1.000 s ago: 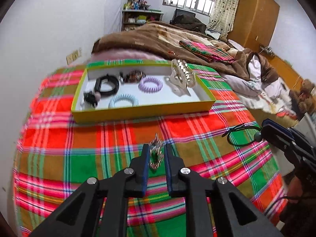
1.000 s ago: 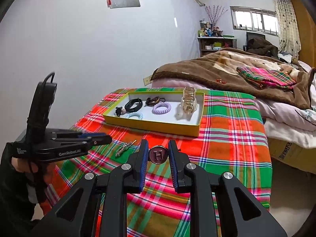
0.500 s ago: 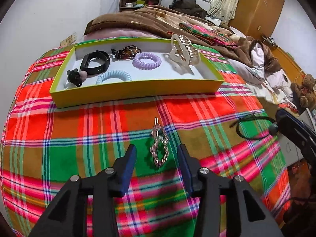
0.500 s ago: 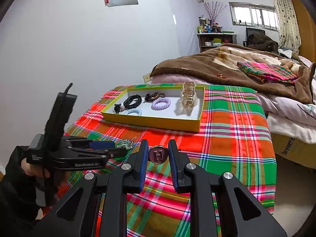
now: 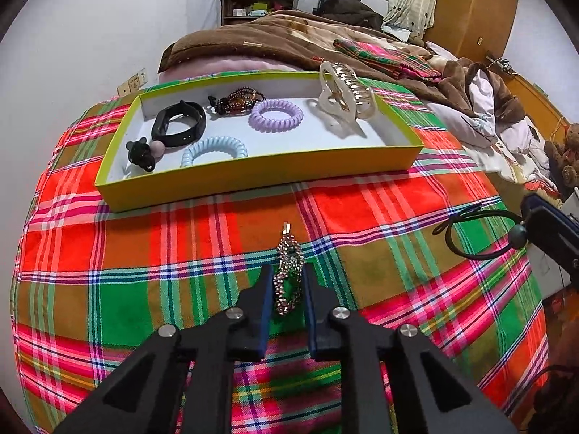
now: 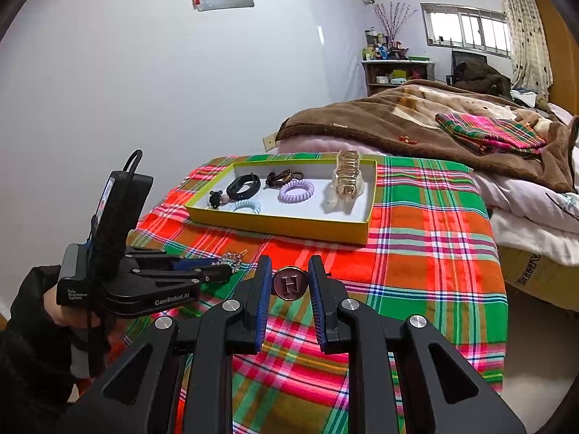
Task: Organize jewelry
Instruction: 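Carry the brooch and H-charm hair tie over the white box with both grippers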
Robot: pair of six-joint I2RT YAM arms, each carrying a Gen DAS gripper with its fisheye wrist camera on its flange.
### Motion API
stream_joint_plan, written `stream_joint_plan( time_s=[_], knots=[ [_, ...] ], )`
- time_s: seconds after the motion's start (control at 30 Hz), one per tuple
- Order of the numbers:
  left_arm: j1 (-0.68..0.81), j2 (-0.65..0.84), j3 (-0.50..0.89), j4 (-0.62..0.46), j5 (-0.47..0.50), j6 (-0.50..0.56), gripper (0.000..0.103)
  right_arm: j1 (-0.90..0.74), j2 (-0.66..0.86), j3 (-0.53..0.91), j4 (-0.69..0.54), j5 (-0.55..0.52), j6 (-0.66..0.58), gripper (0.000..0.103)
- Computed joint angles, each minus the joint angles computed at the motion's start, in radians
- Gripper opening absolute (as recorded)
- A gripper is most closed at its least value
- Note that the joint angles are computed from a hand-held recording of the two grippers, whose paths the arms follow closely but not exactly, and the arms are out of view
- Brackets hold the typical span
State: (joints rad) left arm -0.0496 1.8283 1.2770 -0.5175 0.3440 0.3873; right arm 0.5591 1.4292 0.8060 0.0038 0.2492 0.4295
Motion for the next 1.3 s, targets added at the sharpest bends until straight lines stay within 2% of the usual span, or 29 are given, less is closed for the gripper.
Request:
stream_joint_plan(
  time_s=[0.1,0.67,0.9,1.3],
  knots=[
    [0.004,-0.007,0.001,0.002,0.009,0.004,0.008,0.000,0.003,0.004,-0.003,0.003,0.001,0.021],
    [0.042,-0.028,0.068,-0.034,0.077,-0.009,0.008,-0.012,0.025,0.091,-0.045,0.014,-0.024,0.021],
    [0.056,0.046,0.226,-0.098,0.109,-0.021,0.008,-0.054,0.115,0.228,-0.061,-0.008,-0.084,0.021],
    [0.033,0.296,0.598,-0.211,0.115,-0.055,0.008,-0.135,0.438,0.536,-0.105,-0.079,-0.126,0.021]
  ],
)
